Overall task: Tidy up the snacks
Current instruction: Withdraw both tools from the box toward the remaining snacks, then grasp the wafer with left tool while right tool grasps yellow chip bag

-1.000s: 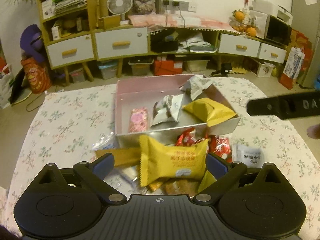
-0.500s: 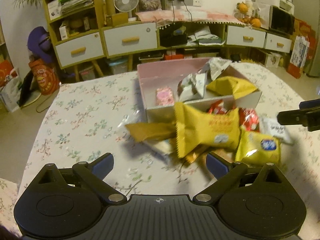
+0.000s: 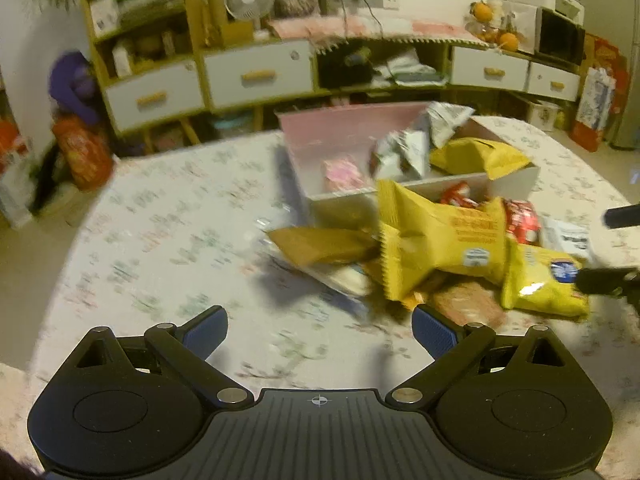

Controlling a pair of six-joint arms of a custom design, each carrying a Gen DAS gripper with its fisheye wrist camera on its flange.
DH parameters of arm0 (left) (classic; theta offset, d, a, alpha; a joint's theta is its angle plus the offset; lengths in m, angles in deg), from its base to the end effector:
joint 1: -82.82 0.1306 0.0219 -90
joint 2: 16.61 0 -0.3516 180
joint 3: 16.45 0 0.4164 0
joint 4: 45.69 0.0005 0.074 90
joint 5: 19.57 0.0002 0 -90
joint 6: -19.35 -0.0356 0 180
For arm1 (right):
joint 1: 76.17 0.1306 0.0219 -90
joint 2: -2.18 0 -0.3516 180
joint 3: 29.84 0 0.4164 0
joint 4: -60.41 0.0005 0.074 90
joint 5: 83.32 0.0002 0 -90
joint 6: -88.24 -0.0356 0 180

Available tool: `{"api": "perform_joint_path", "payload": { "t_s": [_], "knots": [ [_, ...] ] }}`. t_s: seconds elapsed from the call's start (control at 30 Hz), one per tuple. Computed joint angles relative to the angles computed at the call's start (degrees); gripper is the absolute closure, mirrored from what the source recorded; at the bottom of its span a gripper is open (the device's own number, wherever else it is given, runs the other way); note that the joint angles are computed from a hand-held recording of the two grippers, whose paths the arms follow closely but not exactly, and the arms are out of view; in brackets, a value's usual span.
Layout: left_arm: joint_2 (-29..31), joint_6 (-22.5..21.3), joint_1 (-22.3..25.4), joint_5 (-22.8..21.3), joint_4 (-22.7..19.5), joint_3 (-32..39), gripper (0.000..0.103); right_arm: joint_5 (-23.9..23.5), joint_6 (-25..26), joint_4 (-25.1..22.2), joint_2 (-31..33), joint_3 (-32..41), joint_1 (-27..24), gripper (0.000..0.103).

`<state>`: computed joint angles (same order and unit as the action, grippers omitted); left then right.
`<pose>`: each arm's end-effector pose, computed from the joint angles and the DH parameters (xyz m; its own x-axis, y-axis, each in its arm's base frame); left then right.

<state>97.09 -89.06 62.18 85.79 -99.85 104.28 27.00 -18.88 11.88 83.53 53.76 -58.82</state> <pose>0.6048 -0.2384 0.4240 -0.4901 0.5100 -0.7068 0.6991 0.7143 0.0307 0.4421 0.1247 0.4168 -0.6742 0.0786 -0.7344 0.1547 0.9873 -0.0364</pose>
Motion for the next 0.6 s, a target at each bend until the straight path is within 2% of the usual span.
{"api": "perform_joint_path", "payload": {
  "t_s": [0.1, 0.2, 0.4, 0.5, 0.6],
  "knots": [
    [0.9, 0.7, -0.6, 3.4, -3.5, 1.5, 0.004, -1.1, 2.4, 0.8, 0.3, -0.1, 0.2, 0.0],
    [0.3, 0.5, -1.8, 4.0, -3.2, 0.5, 0.006, -3.6, 5.9, 1.8, 0.1, -0.6, 0.2, 0.0],
    [0.9, 3.2, -3.7, 5.5, -4.7, 1.0, 0.01, -6.9, 10.5, 3.1, -0.5, -1.6, -0.1, 0.001],
    [1.3, 3.9, -4.4, 5.4, -5.2, 1.3, 0.016, -7.1, 12.0, 2.9, -0.3, -1.7, 0.1, 0.004],
    [2.0, 4.7, -5.0, 5.1, -6.3, 2.3, 0.028, -6.8, 12.7, 2.6, 0.2, -1.7, 0.2, 0.013]
  ]
}}
